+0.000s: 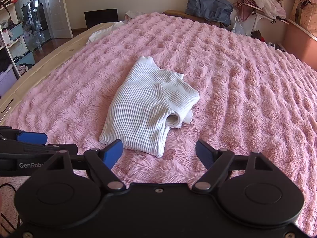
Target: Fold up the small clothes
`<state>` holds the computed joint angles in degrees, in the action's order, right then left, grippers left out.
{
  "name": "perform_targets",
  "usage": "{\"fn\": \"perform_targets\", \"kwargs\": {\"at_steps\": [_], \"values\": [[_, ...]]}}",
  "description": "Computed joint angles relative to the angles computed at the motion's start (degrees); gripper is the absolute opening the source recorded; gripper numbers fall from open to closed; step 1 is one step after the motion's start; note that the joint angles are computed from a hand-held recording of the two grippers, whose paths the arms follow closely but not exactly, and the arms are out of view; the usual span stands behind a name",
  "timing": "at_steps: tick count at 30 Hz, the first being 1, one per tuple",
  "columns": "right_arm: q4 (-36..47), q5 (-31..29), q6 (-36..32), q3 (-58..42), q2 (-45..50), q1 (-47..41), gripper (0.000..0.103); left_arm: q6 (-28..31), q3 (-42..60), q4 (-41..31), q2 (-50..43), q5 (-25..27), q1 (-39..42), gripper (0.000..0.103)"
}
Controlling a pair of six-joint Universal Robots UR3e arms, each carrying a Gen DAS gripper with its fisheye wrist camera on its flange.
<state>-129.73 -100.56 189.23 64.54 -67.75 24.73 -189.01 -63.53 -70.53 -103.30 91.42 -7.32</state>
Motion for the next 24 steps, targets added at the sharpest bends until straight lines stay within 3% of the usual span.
{"fn": "perform_targets", "kwargs": {"at_steps": [24], "values": [[-0.1, 0.1, 0.3, 0.5, 0.2, -0.1, 0.082, -0.5, 0.7, -0.9, -0.3, 0.4, -0.1, 0.069]]}}
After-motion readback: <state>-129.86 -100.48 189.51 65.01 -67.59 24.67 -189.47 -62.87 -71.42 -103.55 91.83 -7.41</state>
